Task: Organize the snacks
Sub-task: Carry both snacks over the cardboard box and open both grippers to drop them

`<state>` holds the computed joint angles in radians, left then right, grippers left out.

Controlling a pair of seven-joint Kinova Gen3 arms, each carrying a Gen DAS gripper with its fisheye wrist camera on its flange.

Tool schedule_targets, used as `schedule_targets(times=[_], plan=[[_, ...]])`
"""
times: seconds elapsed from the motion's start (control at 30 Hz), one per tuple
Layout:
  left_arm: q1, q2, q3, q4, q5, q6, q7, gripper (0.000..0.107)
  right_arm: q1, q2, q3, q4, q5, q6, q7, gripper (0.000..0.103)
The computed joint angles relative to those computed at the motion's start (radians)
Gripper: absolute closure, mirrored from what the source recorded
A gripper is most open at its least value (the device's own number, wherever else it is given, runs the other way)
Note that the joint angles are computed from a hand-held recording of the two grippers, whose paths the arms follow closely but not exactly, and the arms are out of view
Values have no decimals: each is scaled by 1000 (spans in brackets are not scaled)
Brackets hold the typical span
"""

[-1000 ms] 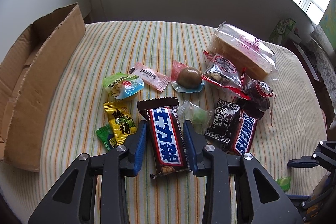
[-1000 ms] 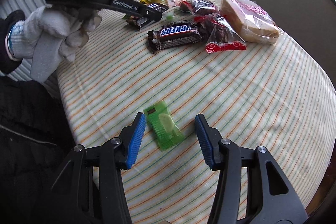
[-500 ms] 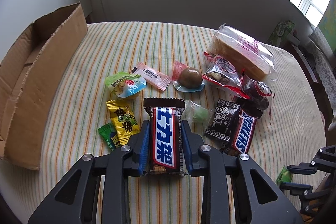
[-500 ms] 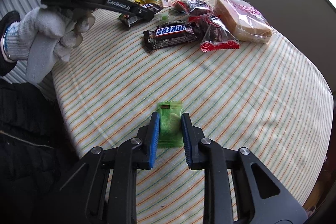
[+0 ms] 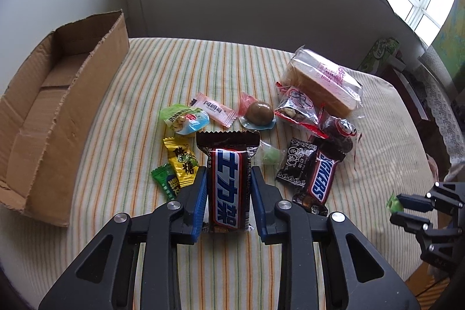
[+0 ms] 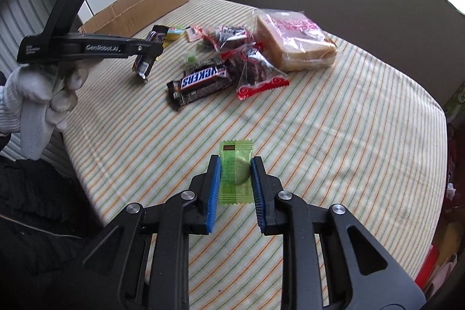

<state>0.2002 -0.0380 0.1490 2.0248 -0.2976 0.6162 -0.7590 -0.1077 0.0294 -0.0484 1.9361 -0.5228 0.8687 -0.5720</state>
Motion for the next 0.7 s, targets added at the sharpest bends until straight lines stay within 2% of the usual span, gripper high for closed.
schedule_targets(times=[0.27,0.4,0.5,0.7], plan=[[-38,-73,-12,6,48,4,-47,81,-42,-24,-23,-34,1,-8,-78,81],[-76,-129,-37,18,99,10,-114,81,-80,-35,-40,-62,-1,-18,-131,81],[-111,-165,-43,14,114,33,-157,81,-119,-19,-62,-102,-6,-31,-187,81],[-177,-223,-76,21,161,49,-238,81,-211,27,-117,-188,58,-70,-324,81]])
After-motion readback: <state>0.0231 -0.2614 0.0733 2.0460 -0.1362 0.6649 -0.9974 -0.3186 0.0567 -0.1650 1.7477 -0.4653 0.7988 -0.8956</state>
